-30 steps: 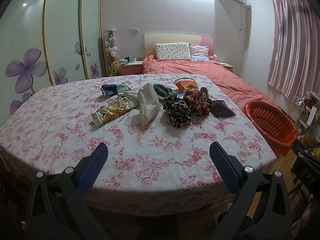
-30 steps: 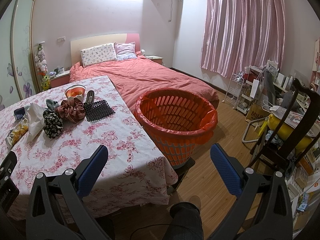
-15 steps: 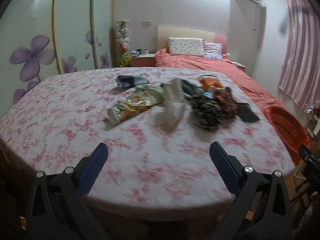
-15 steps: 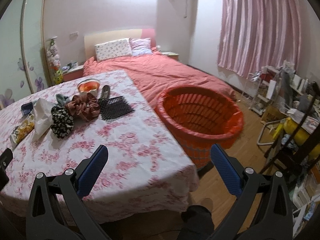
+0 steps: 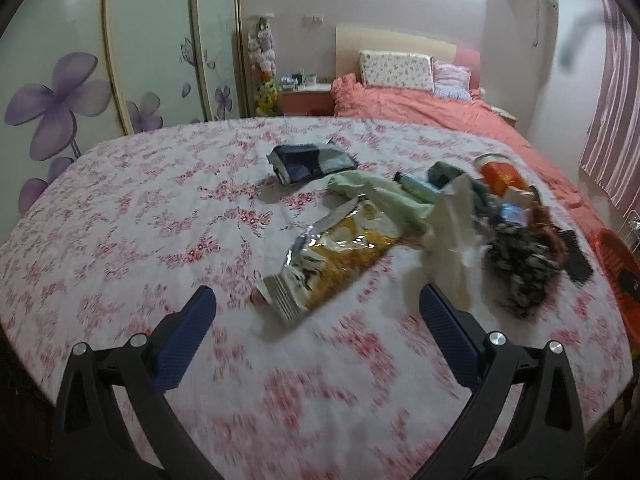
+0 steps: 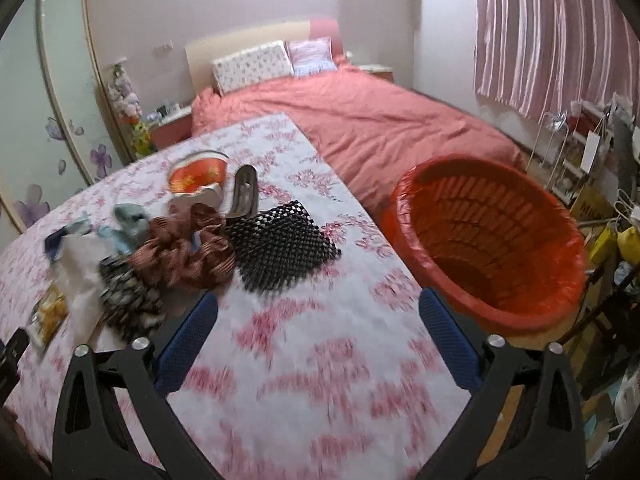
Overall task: Collect trash
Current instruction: 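Grasp the black mesh pad with the right tool while the left tool grasps the snack bag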
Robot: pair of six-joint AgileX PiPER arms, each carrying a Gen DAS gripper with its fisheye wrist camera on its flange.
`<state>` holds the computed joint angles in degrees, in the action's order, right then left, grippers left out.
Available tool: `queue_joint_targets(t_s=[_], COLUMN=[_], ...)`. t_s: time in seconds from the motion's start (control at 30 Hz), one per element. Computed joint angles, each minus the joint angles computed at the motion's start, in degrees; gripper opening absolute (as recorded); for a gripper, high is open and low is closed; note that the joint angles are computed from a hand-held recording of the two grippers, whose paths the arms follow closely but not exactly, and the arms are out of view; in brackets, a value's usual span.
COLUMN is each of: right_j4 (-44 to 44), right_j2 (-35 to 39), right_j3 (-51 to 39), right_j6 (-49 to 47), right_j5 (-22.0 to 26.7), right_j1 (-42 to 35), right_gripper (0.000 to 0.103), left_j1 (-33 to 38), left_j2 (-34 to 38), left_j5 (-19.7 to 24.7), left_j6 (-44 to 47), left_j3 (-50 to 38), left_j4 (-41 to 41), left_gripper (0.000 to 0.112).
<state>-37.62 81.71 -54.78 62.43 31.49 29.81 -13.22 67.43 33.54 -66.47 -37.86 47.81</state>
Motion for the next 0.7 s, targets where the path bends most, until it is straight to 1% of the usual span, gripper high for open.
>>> queue_joint_targets(t_s=[0.03, 0.13, 0.27, 0.37, 0.43, 0.53, 0.57, 0.6, 0.63, 0.7], right_j4=[2.5, 8.2, 16.6, 18.4, 16.9, 17.3, 17.3, 17.0, 16.6, 16.9], right_j2=[3.0, 8.5, 12.3, 14.5, 14.5, 14.0, 14.7, 14.6, 13.5, 13.6], right_j3=[-2.3, -6.9, -10.4, -12.8, -13.1, -12.7, -13.6, -13.4, -12.1, -12.0], right_j6=[-3.1, -10.0, -19.0, -22.1, -21.4, -21.8, -22.4, -22.6, -22.9, -23.9], right_j5=[-0.1, 0.4, 0.4, 2.3, 2.3, 1.9, 1.8, 1.1, 0.1, -0.7], right_j1=[-1.5, -3.9, -5.7, -5.2, -4.8, -4.6, -4.7, -4.5, -3.9, -3.6], right_gripper=[0.094, 0.088, 0.087, 0.087, 0.087, 0.087, 0.083, 0.076, 0.072, 0.058], left_j1=[1.8, 5.4, 8.8, 10.1, 10.3, 10.8, 11.0, 11.4, 11.7, 12.4], left_j2=[1.5, 5.4, 9.7, 12.5, 14.2, 16.3, 17.0, 17.7, 18.1, 18.6], left_j5=[-1.3, -4.3, -7.4, -8.4, -8.8, -9.1, -9.3, -9.8, -10.2, -11.0], left_j6=[1.6, 5.1, 10.0, 13.5, 15.2, 18.5, 20.3, 22.1, 24.0, 29.0], left_j3=[-0.6, -2.2, -4.5, -6.6, -7.7, -9.3, -9.8, -10.3, -10.6, -11.0], left_j4=[-0.8, -2.5, -5.2, -7.4, -8.2, -10.4, -12.1, -13.8, -15.6, -20.6], left_gripper=[0.099, 0.099, 0.099, 0.099, 0.099, 0.096, 0.094, 0.090, 0.089, 0.082])
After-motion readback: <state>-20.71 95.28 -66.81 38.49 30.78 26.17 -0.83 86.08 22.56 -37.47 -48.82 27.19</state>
